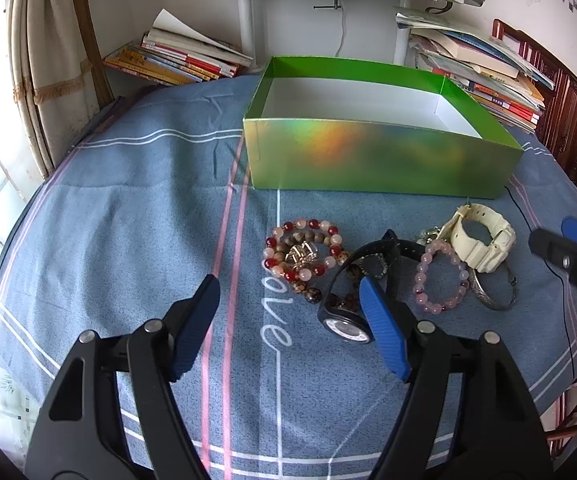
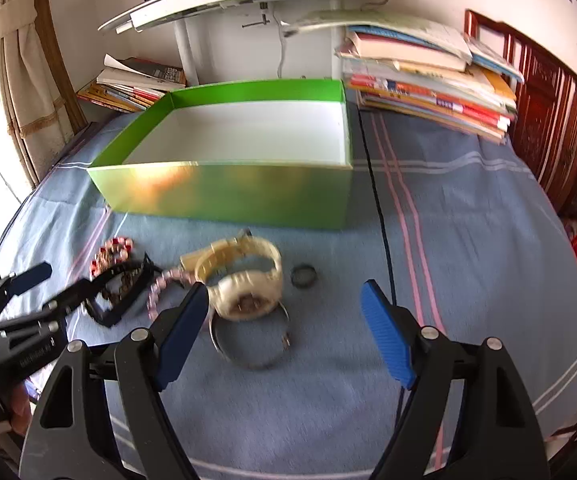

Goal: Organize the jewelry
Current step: 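Grasp the black-strap watch with the left gripper while the right gripper grasps the white watch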

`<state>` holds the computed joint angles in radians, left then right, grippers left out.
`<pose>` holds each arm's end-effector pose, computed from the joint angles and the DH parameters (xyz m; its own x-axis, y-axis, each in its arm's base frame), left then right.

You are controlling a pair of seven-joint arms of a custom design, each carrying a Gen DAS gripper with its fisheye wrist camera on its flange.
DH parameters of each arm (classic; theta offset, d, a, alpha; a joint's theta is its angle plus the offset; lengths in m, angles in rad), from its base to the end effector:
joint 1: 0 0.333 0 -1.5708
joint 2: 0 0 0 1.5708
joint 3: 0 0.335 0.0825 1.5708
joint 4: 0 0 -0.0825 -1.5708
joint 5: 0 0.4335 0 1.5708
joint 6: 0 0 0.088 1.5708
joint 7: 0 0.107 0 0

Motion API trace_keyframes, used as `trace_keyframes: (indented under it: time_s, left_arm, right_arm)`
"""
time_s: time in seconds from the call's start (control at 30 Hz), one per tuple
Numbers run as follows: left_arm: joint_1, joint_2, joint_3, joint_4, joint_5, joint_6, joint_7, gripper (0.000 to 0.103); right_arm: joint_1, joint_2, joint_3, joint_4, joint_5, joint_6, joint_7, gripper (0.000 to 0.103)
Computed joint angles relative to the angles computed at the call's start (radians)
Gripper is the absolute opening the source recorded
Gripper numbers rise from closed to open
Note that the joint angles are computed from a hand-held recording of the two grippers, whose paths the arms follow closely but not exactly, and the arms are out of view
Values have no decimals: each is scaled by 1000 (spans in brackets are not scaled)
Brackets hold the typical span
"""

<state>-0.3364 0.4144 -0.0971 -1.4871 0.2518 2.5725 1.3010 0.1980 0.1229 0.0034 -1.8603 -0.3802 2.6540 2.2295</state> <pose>0.7137 -0.3200 0.5155 -0.2919 -0.9560 -0.0292 -0.7320 0.2429 -0.6365 0.6719 0.1475 0.5263 -0.1524 -0.9853 -0.0766 -0.7384 0.1650 -0.6538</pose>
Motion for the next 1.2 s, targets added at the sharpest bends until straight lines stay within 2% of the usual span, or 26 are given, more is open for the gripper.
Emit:
trace_keyframes:
  time_s: [0.07, 0.2, 0.27, 0.3, 0.33, 0.37, 0.4, 0.43, 0.53, 0.63, 0.73, 0.97, 1.03, 1.2]
  left_arm:
    - [7, 14, -8, 18, -17, -16, 17, 72]
    - [13, 54, -18, 66, -51, -51, 50, 72]
    - [23, 68, -31, 79, -84, -60, 80, 66]
    - [28, 74, -38, 87, -102, -69, 97, 57]
    - [32, 78, -44, 93, -120, -79, 112, 44]
    - [34, 80, -47, 96, -134, -85, 123, 37]
    - [41, 77, -56, 92, -155, -82, 142, 27]
    - [31, 73, -46, 88, -147, -84, 140, 26]
    - [20, 59, -37, 67, -137, -64, 141, 21]
    - [27, 46, -37, 56, -153, -47, 144, 12]
    - [25, 32, -28, 43, -143, -29, 135, 12]
    - [42, -3, -28, 11, -159, 18, 132, 9]
    - [40, 3, -23, 26, -151, 3, 120, 9]
    - [56, 28, -35, 102, -178, 3, 155, 9]
  right_arm:
    - [1, 41, 0, 57, -3, -28, -13, 78]
    - [-5, 146, 2, 194, 52, -156, -71, 78]
    - [-9, 158, 4, 197, 79, -155, -97, 78]
    - [-8, 158, 3, 193, 84, -153, -106, 75]
    - [-14, 154, 9, 182, 106, -145, -130, 61]
    - [-13, 149, 11, 173, 116, -148, -140, 41]
    - [-10, 144, 9, 166, 117, -161, -143, 32]
    - [-11, 137, 8, 153, 122, -154, -148, 22]
    - [-5, 114, -2, 123, 103, -151, -133, 8]
    - [-3, 89, -9, 98, 81, -130, -110, 7]
    - [10, 68, -24, 84, 4, -122, -45, 7]
    - [-6, 47, -19, 58, -6, -88, -16, 7]
    - [-8, 52, -16, 64, -3, -105, -16, 7]
    - [-23, 32, -11, 60, 37, -29, -44, 7]
